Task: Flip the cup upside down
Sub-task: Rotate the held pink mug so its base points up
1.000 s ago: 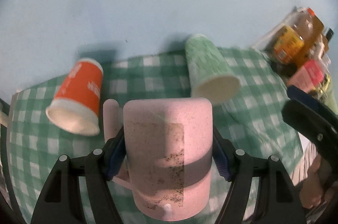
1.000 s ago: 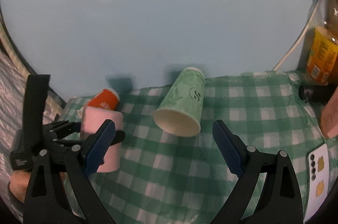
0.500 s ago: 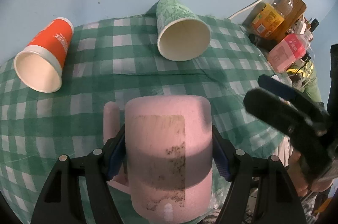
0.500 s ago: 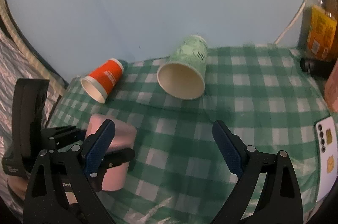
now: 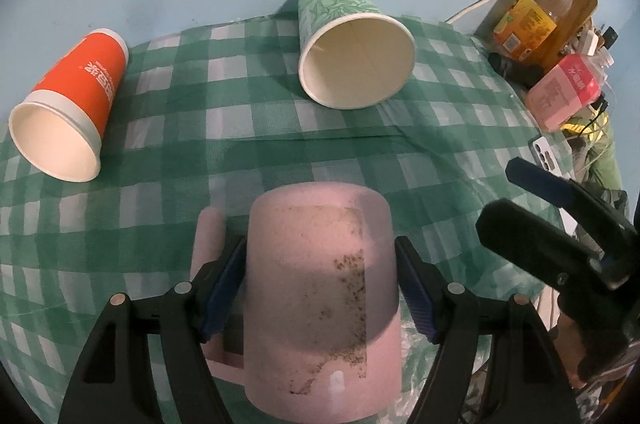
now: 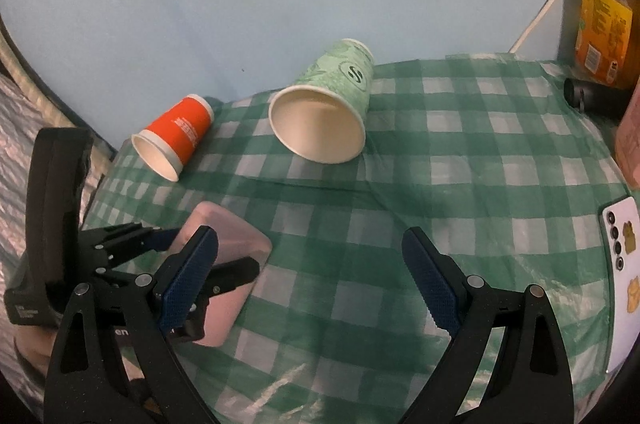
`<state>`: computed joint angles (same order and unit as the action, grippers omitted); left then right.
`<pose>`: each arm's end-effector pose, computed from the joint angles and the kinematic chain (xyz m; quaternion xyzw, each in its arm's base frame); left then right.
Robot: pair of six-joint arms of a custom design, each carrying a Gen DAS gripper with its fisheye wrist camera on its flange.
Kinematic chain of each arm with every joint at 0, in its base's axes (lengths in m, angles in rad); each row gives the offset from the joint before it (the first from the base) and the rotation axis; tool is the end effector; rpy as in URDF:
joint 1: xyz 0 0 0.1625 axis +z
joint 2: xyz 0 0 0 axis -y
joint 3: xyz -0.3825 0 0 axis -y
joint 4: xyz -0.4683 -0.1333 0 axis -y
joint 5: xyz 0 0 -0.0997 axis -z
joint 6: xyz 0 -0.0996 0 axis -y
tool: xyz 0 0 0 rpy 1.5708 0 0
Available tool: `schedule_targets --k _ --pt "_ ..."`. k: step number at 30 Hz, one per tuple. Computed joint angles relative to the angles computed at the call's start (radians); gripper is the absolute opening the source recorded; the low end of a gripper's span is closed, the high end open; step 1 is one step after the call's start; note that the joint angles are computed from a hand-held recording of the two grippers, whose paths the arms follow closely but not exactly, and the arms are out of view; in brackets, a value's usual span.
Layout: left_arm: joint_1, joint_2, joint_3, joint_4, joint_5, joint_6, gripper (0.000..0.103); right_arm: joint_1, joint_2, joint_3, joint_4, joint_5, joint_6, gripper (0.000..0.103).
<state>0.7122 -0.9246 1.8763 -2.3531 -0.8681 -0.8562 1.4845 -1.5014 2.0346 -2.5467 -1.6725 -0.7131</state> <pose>-0.3155 -0.5336 -0.0052 0.0302 0.9355 -0.2073 0.2845 0.0743 -0.5709 0.2592 0.2898 -0.9303 0.1827 0.1310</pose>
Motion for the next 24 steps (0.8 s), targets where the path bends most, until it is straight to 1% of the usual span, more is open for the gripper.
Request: schedule_targets --k 1,8,11,13,15,20,24 --pt "-0.001 -0.001 0.000 0.001 0.005 -0.005 0.080 -0.001 0.001 -0.002 0.006 -0.001 0.002 0.093" --pt "-0.032 -0.053 0.043 -0.026 0.045 -0.013 0.081 -0.005 -0.002 -0.019 0.032 0.013 0.047 0.093" --pt "-0.055 -0.095 0.081 -0.021 0.075 -0.030 0.082 -0.003 -0.002 -0.034 0.081 0.029 0.072 0.093" --pt "-0.071 -0.118 0.100 0.002 0.105 -0.053 0.087 0.001 0.000 -0.043 0.115 0.034 0.091 0.093" --pt "-0.083 -0.147 0.128 0.011 0.122 -0.062 0.087 0.007 0.005 -0.045 0.130 0.034 0.102 0.093" --pt "-0.092 -0.218 0.195 -0.005 0.137 -0.098 0.087 0.025 0.021 -0.040 0.149 0.025 0.122 0.093" --pt "-0.092 -0.263 0.234 0.020 0.168 -0.144 0.087 0.040 0.044 -0.047 0.185 0.015 0.141 0.093"
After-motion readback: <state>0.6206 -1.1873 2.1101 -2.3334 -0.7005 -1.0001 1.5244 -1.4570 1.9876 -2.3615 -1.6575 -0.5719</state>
